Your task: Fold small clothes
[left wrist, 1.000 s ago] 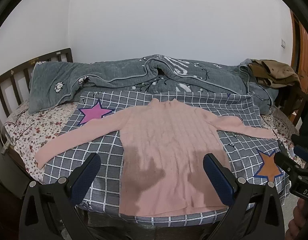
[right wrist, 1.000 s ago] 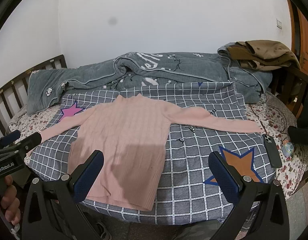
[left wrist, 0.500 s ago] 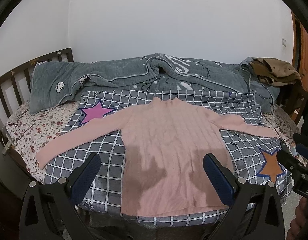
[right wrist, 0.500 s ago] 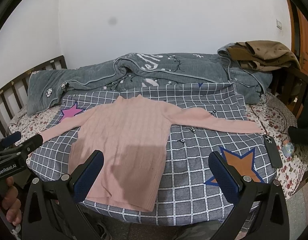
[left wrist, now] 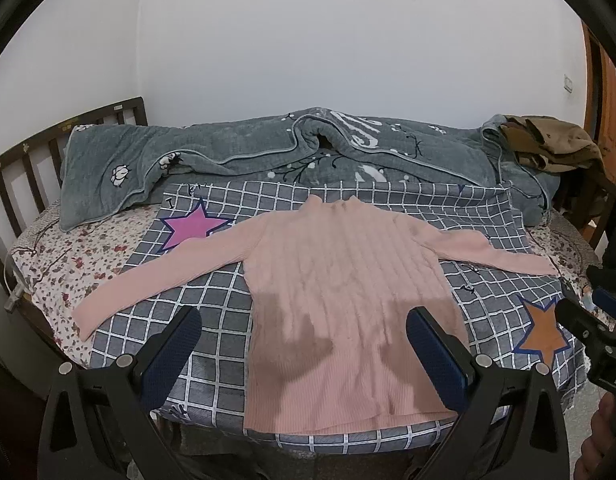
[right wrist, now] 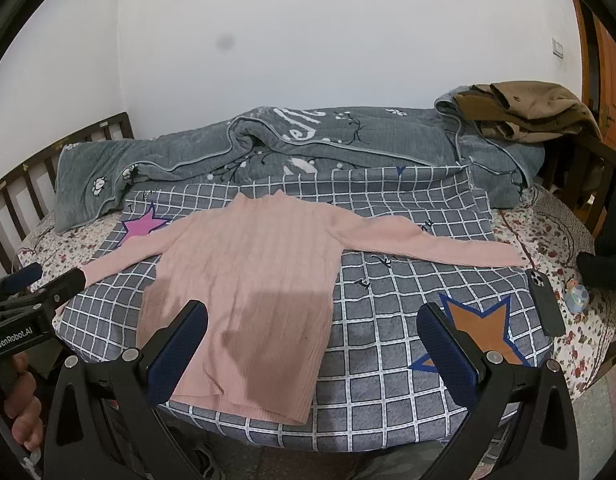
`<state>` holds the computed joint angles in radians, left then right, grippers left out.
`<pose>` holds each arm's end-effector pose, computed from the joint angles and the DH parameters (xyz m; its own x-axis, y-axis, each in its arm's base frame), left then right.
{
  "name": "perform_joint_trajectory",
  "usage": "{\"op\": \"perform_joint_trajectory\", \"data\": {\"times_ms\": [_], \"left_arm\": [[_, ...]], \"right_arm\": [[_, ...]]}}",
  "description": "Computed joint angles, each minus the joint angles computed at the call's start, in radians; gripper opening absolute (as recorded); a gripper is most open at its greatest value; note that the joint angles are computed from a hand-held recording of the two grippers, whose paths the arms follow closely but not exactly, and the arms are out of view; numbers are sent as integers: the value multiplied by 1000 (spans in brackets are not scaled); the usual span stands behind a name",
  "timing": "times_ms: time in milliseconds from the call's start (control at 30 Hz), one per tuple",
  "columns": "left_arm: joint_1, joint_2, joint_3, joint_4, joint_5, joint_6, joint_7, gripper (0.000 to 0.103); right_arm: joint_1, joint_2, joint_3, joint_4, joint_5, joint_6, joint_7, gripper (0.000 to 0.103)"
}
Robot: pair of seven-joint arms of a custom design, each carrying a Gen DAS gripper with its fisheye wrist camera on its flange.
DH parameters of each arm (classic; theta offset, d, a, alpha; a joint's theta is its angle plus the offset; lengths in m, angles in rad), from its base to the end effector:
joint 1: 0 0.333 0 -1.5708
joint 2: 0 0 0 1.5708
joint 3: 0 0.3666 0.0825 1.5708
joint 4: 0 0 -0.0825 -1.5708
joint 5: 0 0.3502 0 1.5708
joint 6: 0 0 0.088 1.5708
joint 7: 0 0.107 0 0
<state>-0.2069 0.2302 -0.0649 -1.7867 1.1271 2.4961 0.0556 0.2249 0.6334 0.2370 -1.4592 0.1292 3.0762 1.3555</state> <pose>0.6175 -0.1734 0.5374 0.4452 -0.8953 0.0158 -0.5185 -0.2721 -0.8107 0.7116 0.2787 0.4972 0.4528 -0.8888 -0.0712 -0.5059 -0.1904 -0.8413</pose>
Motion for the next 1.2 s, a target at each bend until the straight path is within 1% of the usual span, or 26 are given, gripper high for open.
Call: {"op": "perform_joint_trajectory", "data": {"times_ms": [233, 400, 500, 600, 733, 800, 833, 900, 933, 967, 1033, 1067, 1133, 1200], "left_arm": [[12, -10, 4, -25, 12, 22, -31, 103], [23, -18, 8, -45, 17, 35, -62, 103], [29, -21, 9, -53, 25, 31, -78, 103], [38, -22, 14, -68, 50, 28, -102, 103], [61, -15, 25, -91, 66, 40, -150, 103], [76, -10, 39, -114, 105, 67, -215, 103], [84, -6, 41, -119, 112, 74, -228, 103], [110, 10, 50, -132, 111, 114, -239, 103], [129, 20, 57, -141, 107, 148, -241, 103], [139, 28, 65, -147, 106, 167, -249, 103], [164, 46, 85, -162, 107, 212, -276, 102], [175, 55, 94, -168, 106, 237, -286, 101], [199, 72, 122, -182, 122, 297, -331, 99], [217, 84, 153, -191, 167, 353, -406, 96]], "right_arm": [[9, -1, -10, -2, -4, 5, 2, 102], [10, -1, -7, -2, -7, 5, -1, 102], [25, 1, -22, -2, -14, 13, 5, 102], [53, 6, -55, -4, -29, 41, 28, 102], [49, 28, -36, 16, -49, 43, 26, 102], [65, 45, -48, 33, -57, 43, 33, 102], [64, 57, -39, 44, -60, 48, 30, 102], [44, 82, 3, 65, -64, 51, 11, 102], [28, 102, 37, 88, -65, 38, -6, 102], [19, 118, 58, 107, -63, 24, -21, 102], [17, 158, 85, 161, -56, -15, -49, 102], [25, 172, 83, 180, -51, -27, -58, 102], [56, 207, 58, 236, -45, -60, -67, 101], [81, 247, 42, 303, -39, -107, -80, 94]]}}
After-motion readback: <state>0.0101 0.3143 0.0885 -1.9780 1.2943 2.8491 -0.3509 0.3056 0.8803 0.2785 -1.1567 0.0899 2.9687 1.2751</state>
